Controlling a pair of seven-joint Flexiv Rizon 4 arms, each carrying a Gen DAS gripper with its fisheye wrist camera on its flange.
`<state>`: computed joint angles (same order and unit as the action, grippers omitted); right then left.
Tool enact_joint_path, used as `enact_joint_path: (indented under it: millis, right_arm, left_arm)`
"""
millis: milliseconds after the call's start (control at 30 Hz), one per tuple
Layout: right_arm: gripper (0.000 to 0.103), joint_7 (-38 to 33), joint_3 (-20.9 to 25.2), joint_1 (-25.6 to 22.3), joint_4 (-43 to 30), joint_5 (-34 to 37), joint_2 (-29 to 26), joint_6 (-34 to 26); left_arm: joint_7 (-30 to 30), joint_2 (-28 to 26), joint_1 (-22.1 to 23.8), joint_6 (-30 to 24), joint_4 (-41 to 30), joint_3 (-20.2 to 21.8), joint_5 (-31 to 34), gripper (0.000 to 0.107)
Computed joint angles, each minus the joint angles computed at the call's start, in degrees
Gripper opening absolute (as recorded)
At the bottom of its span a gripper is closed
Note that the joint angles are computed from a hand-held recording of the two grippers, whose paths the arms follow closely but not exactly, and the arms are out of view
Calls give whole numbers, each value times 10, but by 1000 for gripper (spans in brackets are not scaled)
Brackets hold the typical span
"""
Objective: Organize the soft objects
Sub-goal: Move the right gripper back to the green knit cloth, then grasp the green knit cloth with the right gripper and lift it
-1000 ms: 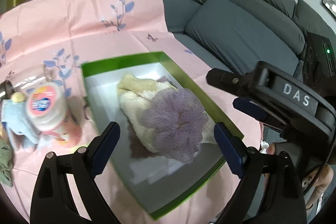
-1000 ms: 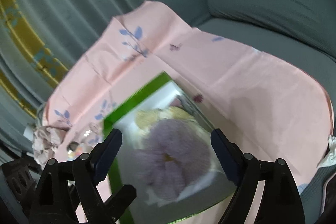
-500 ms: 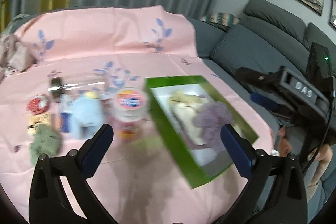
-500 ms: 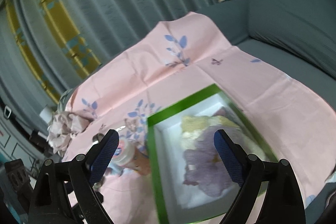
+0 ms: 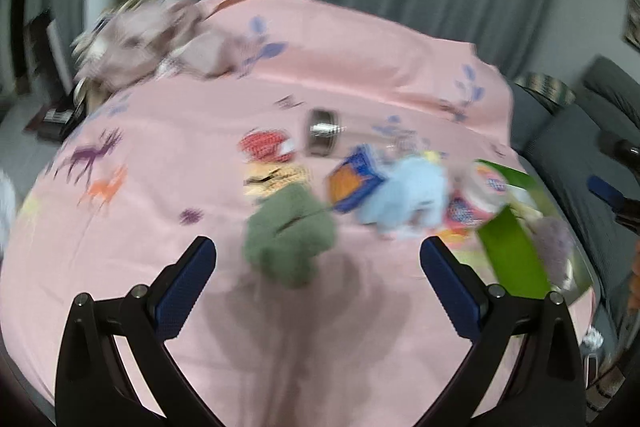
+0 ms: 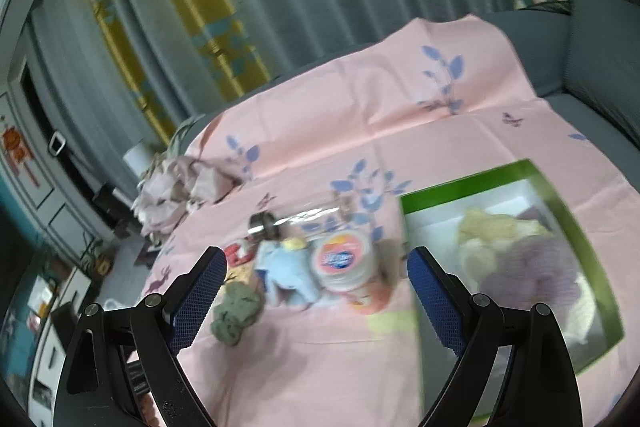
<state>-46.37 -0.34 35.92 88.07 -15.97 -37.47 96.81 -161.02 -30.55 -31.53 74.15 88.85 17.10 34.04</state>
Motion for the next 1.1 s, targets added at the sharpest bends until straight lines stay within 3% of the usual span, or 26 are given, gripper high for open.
enact_joint_path:
  millis: [167,467,633,767,900,967,1033,1100]
  right_arm:
    - [92,-39,71,-23,-58,-28,-36,-54]
    - [92,-173,207,-32,-214,-8,-144,-194]
    - [91,-195,216,-2,-324,26,-213,-288]
    - [79,-189,189,29,-421,41,-270,-367]
    - [68,-194,158,53,-497,51,-314,-429]
    - [65,-193,127,65,-491,52,-316,-399]
    - [55,-201,107,72,-482,56,-313,-385]
    - [37,-210,104,73,-481,66,-314,-376]
  left_arm:
    - [-27,-10,12,5,24,8,-13,101]
    - [19,-18,49,6,63,-17,-93,97]
    - [48,-14,69,20,86,-38,-134,93]
    - [48,-11,55,-1,89,-21,-145,86]
    - [58,-7,68,19,105,-31,-161,84]
    - [62,-7,66,20,106,-29,-166,84]
    - [69,-7,68,20,107,-31,-173,83]
    - [72,-8,67,23,107,-30,-178,83]
